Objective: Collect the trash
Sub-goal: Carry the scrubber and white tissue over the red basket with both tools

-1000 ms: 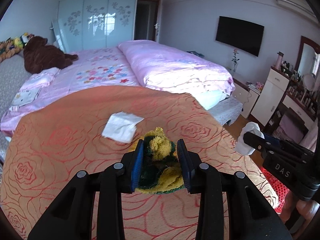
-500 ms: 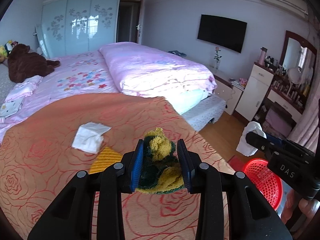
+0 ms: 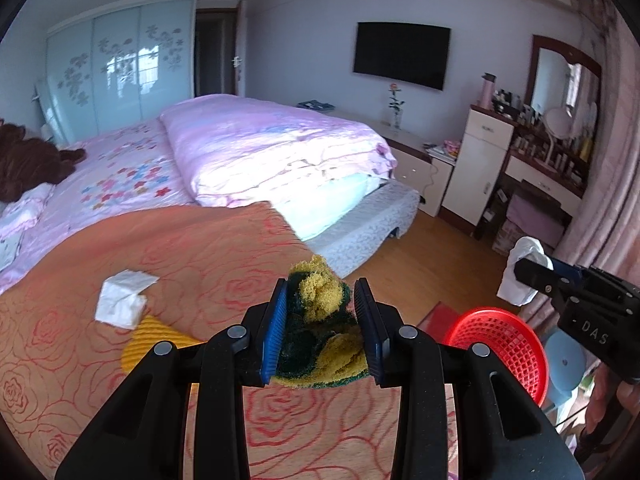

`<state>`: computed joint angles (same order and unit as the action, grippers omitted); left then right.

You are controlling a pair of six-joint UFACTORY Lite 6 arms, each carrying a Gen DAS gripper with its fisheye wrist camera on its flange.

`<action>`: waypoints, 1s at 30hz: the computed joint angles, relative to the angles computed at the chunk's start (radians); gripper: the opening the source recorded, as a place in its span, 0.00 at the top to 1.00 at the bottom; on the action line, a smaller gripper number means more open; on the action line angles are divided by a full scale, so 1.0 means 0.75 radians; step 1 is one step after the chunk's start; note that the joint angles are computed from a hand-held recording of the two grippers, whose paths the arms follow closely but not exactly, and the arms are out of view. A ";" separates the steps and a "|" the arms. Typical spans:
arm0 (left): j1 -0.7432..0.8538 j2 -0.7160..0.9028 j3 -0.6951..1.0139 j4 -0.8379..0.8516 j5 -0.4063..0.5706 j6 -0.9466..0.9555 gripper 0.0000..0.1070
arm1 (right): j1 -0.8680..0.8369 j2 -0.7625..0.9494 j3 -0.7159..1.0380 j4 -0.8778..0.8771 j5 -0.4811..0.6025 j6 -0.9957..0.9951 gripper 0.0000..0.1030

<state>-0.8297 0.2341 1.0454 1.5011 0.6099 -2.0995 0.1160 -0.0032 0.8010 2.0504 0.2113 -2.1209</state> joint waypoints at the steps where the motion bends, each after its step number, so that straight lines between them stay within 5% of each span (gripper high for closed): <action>1: -0.012 0.032 0.037 -0.007 0.002 0.017 0.70 | -0.020 -0.006 -0.008 -0.019 0.008 0.011 0.72; 18: -0.122 0.440 0.538 -0.135 -0.120 0.271 0.70 | -0.481 -0.076 -0.169 -0.298 0.170 0.086 0.72; 30: -0.155 0.715 0.824 -0.360 -0.172 0.546 0.70 | -0.570 0.100 -0.195 0.002 0.204 -0.234 0.72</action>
